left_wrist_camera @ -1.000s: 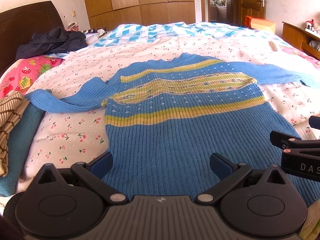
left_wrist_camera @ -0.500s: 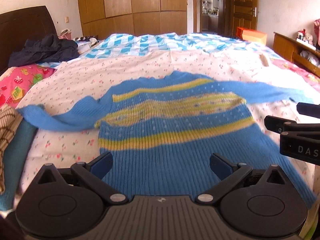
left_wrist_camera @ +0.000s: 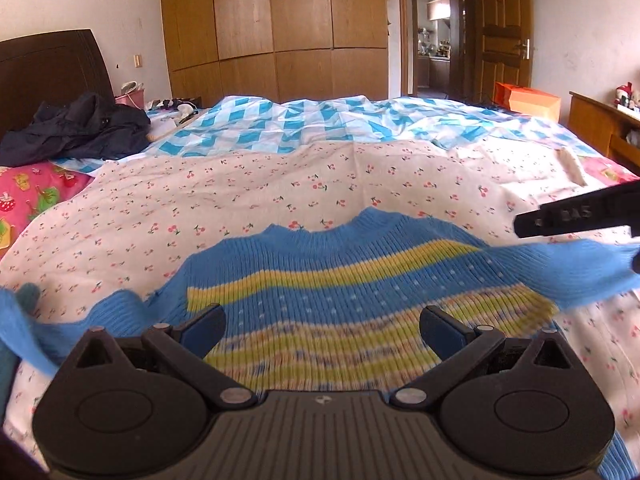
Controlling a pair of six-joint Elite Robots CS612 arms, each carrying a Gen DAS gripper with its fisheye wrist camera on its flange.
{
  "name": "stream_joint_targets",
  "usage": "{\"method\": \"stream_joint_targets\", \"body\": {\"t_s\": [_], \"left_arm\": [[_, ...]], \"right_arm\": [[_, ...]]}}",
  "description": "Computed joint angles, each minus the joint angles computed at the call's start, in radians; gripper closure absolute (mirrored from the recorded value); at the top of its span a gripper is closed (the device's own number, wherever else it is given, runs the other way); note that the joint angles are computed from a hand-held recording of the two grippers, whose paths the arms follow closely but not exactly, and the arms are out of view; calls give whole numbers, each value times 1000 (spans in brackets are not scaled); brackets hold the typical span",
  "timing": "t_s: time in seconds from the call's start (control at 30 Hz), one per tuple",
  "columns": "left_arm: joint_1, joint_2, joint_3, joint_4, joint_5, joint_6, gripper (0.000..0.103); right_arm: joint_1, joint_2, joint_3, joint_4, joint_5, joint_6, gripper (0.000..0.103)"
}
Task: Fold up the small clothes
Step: 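Move the right tool to the sweater's sleeve cuff and grasp it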
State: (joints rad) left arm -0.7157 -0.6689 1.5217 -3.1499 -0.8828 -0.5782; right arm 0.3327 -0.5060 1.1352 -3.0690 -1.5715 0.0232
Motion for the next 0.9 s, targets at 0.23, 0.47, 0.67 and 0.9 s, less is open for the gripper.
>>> {"method": "stream_joint_targets", "body": {"t_s": [0.23,0.47,0.67,0.9], "left_arm": [[14,27,-10,-43,-19,14,0],[20,35,-20,-52,-23,30,0],[18,43,-38,-51,-16,37,0],[5,39,-30,-2,-44,56,0]], "right_arm": [[-13,85,-179,271,94,-112,66],[-9,116,-246,301,23,-73,99],[-17,149,-306,328,5,29,99],[-25,114,-224,225,43,123,89]]}}
